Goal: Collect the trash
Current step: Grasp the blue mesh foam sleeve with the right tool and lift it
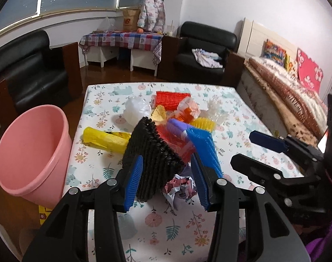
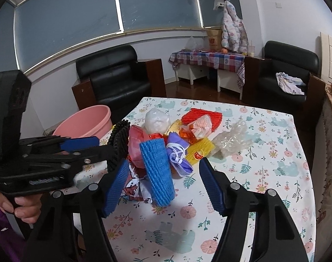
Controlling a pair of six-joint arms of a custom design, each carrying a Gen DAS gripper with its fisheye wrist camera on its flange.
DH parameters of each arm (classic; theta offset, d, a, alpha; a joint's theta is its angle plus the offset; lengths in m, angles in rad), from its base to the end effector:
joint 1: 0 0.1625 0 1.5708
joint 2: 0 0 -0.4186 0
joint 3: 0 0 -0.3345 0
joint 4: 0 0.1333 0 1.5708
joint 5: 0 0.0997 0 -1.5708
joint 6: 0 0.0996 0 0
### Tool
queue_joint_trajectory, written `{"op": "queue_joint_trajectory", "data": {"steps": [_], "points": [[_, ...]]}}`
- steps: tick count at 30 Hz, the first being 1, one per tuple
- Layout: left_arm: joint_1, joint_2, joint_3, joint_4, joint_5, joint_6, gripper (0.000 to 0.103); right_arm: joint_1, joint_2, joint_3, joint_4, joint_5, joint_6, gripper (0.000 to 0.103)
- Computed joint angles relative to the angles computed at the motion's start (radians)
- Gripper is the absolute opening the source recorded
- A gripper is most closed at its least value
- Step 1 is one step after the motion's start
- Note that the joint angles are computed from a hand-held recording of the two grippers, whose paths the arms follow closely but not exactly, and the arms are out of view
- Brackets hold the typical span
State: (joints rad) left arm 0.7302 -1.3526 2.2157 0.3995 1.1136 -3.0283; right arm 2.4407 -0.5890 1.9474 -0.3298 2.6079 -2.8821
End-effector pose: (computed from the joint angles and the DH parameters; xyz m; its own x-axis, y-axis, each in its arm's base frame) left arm -0.0607 -0.2923 0.2016 -0.6135 0.6473 -0.4522 0.7843 0.5660 -0.2538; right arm 0.3053 -0.1954 -0.0268 -0.8132 0.0429 0.5804 -0.4614 0.5602 -0.6880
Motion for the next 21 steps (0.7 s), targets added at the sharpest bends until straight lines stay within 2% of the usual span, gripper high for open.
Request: {"op": "queue_joint_trajectory", "data": {"steps": [3, 4, 5, 8, 10, 12, 18, 21], "points": [[-0.019, 0.028, 0.015, -0.021, -0.041, -0.007, 0.046, -0.012, -0.003, 0.000, 0.005, -0.017, -0.014, 0.066], [-0.024, 0.029, 0.021, -0.029, -0.054, -0.006, 0.042, -0.017, -0.003, -0.003, 0.010, -0.027, -0.022, 0.066], [-0.022, 0.027, 0.023, -0.030, -0.056, -0.003, 0.030, -0.022, -0.004, -0.004, 0.011, -0.039, -0.032, 0.066], [-0.003, 0.016, 0.013, -0.023, -0.051, -0.002, 0.018, -0.038, -0.004, -0.009, 0.015, -0.075, -0.058, 0.062], [0.013, 0.007, 0.004, -0.016, -0.049, 0.000, 0.013, -0.052, -0.002, -0.017, 0.025, -0.098, -0.073, 0.060], [0.029, -0.001, -0.004, -0.011, -0.048, -0.001, 0.011, -0.066, 0.000, -0.028, 0.030, -0.117, -0.088, 0.058], [0.074, -0.045, -0.027, 0.014, -0.014, 0.023, 0.010, -0.101, 0.016, -0.068, 0.055, -0.144, -0.118, 0.042], [0.096, -0.065, -0.042, 0.030, 0.002, 0.034, 0.010, -0.126, 0.030, -0.090, 0.084, -0.146, -0.104, 0.028]]}}
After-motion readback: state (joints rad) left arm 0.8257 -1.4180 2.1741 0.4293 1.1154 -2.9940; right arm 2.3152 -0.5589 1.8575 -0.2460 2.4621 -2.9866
